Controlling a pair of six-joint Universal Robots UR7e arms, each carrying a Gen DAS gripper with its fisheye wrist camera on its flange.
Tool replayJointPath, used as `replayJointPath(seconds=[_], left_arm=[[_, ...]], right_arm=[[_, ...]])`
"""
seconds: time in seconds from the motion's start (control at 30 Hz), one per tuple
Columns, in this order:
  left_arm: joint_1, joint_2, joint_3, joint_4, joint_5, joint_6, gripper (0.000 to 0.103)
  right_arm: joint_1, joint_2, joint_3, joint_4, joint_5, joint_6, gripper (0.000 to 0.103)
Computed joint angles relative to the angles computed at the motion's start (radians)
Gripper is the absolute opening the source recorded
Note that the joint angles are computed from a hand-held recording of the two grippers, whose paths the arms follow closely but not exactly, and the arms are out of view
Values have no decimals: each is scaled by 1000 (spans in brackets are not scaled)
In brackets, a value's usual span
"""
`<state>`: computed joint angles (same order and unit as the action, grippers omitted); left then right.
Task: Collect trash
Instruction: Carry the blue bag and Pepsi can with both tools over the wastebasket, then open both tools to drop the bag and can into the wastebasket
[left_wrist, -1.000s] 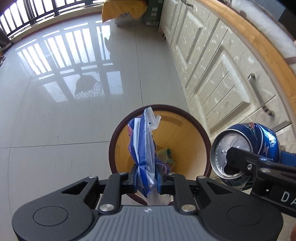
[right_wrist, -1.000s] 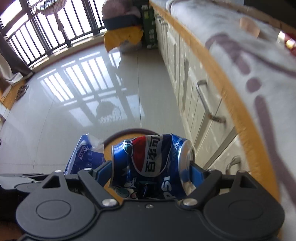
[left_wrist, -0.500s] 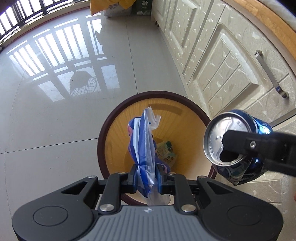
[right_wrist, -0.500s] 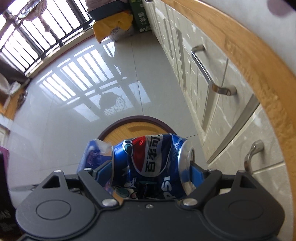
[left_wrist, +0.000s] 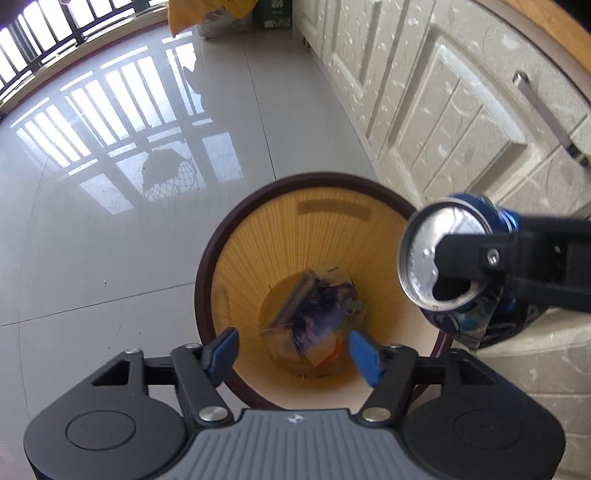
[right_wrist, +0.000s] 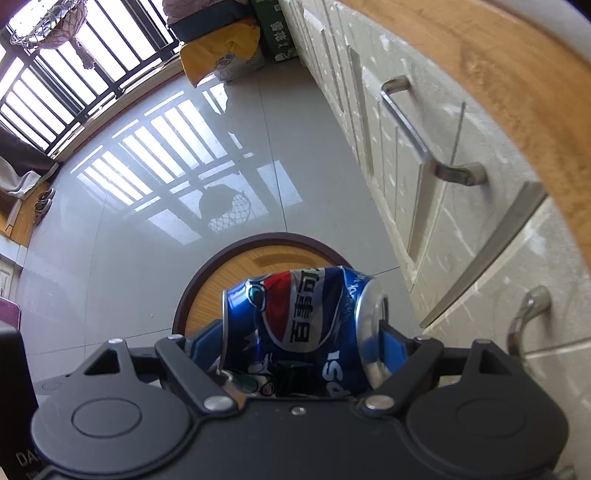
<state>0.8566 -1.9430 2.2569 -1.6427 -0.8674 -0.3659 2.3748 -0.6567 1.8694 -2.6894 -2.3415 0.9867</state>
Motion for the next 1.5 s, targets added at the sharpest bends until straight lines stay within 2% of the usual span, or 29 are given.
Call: replayJointPath(seconds=[0.2, 0.33, 0.43, 0.53, 0.6, 0.93, 1.13, 1.5], left_arm=[[5, 3, -7, 62, -29, 23, 89], [9, -1, -9, 78, -35, 32, 94], [8, -9, -5, 76, -43, 34, 99], [13, -9, 0, 60, -40, 22, 102], [11, -9, 1, 66, -35, 19, 103], [8, -15, 5, 76, -46, 9, 103], [36, 7, -15, 67, -50, 48, 103], [38, 0, -40, 172, -11, 6, 103]], right_arm=[[-4, 37, -37, 1, 0, -64, 86], [-8, 55, -51, -14, 7, -100, 86], [-10, 59, -32, -108, 7, -148, 88], [-15, 57, -16, -157, 11, -150, 103], [-21, 53, -7, -164, 21, -144, 103], [-23, 63, -19, -11, 23, -123, 103], [-21, 57, -31, 61, 42, -127, 103], [0, 43, -51, 173, 36, -128, 103]])
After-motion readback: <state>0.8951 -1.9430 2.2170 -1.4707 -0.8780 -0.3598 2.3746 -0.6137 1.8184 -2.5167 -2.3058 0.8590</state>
